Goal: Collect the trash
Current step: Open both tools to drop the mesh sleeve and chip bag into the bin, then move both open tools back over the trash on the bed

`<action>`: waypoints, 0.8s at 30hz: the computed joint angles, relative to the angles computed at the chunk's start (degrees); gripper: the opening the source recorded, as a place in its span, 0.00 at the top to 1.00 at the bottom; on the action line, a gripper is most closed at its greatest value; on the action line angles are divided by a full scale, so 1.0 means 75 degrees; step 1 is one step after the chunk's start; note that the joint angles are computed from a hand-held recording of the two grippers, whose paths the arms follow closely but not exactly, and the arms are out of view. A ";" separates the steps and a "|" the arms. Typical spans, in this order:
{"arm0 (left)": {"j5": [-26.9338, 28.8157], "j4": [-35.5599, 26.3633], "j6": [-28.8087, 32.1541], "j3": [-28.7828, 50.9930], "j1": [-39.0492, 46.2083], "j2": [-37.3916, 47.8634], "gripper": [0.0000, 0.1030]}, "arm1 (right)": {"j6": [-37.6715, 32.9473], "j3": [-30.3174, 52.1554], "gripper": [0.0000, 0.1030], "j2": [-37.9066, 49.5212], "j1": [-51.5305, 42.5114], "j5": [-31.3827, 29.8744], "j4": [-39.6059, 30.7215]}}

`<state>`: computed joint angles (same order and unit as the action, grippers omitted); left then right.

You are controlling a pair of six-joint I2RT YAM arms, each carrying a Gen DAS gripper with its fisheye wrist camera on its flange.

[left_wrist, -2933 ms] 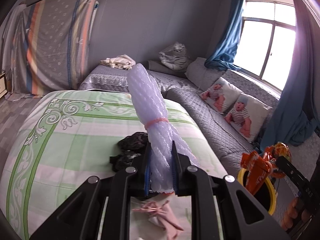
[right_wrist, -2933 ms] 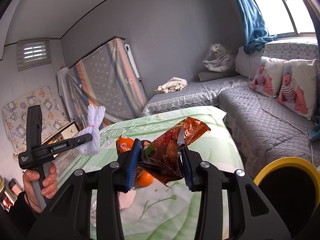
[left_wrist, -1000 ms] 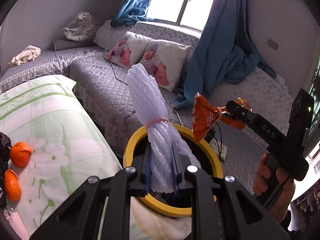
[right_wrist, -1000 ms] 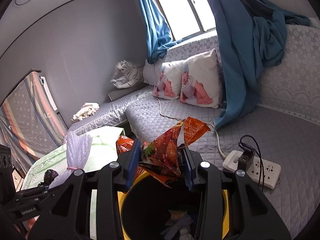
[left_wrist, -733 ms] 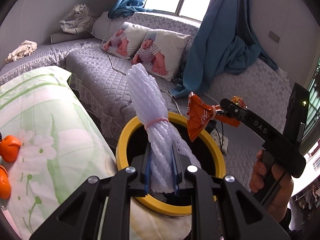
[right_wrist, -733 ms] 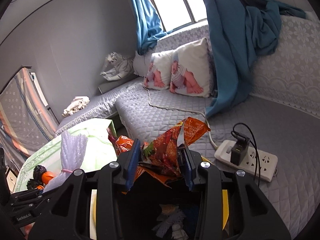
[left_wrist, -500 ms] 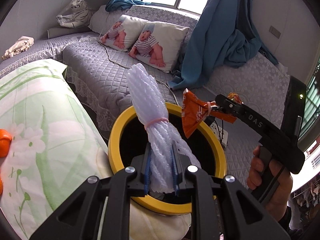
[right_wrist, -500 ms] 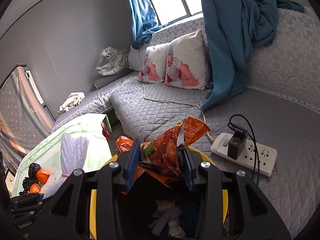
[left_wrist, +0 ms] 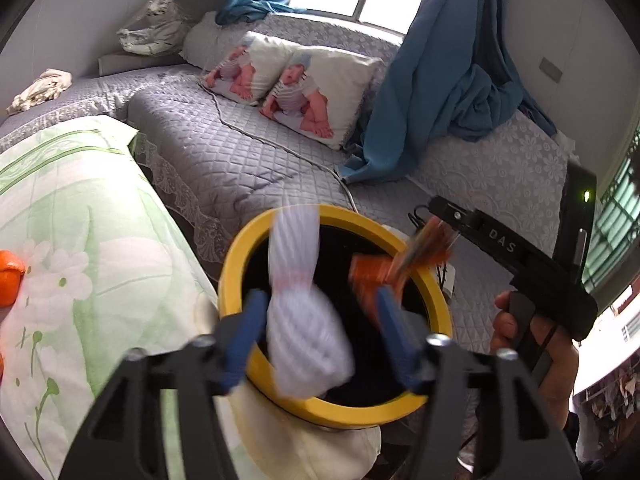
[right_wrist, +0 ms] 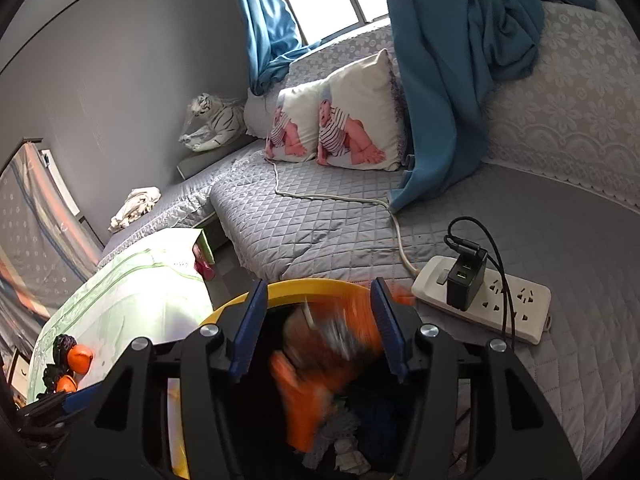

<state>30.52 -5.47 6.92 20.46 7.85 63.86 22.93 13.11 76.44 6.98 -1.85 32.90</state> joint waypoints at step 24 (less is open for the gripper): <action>0.2497 -0.1782 0.1683 0.1379 0.5511 -0.0410 0.09 | 0.0153 0.0230 0.17 -0.2227 0.2270 0.0652 -0.0938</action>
<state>49.25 -18.84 19.54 30.80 49.18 60.79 24.08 14.84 59.74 24.00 3.04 25.86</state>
